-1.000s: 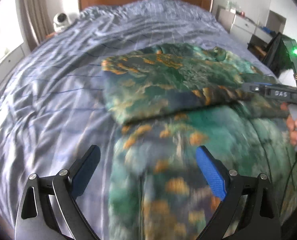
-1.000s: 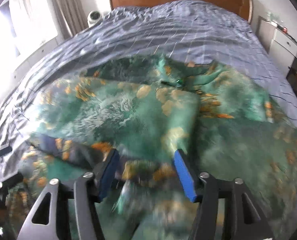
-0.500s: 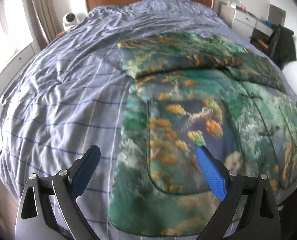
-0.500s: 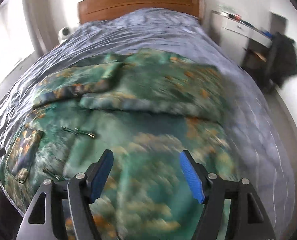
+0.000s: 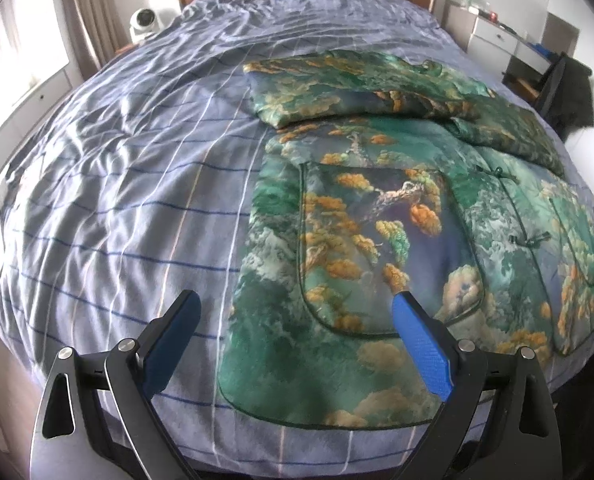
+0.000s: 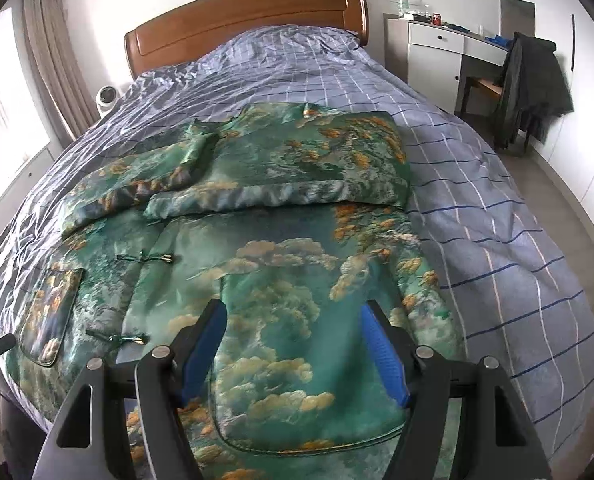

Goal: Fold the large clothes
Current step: 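Grasp the jacket hem with the right tool while the left tool grasps the hem too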

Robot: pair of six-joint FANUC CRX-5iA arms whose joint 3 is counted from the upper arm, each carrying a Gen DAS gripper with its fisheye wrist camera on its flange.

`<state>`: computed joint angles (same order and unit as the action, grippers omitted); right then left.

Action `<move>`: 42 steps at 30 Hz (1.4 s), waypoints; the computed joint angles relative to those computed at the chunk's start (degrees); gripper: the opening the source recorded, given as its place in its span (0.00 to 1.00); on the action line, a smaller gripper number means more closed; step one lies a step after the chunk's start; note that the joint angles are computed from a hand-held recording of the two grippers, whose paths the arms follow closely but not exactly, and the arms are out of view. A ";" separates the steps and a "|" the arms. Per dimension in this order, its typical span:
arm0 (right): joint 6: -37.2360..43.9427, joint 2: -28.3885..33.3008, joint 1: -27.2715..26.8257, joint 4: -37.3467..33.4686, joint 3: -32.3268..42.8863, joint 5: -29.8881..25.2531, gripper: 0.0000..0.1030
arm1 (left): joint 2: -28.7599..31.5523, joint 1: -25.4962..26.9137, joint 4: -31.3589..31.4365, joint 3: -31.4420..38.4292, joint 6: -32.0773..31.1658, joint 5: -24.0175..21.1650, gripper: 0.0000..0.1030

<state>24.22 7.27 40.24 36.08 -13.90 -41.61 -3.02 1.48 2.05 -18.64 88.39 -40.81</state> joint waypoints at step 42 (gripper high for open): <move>38.22 -5.77 -13.33 -41.67 3.86 -9.26 0.15 | 5.35 8.22 26.86 -5.73 -23.73 -8.23 0.16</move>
<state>62.44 1.50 26.91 -5.59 -10.04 -50.87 2.34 9.69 28.91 -24.36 64.66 -49.04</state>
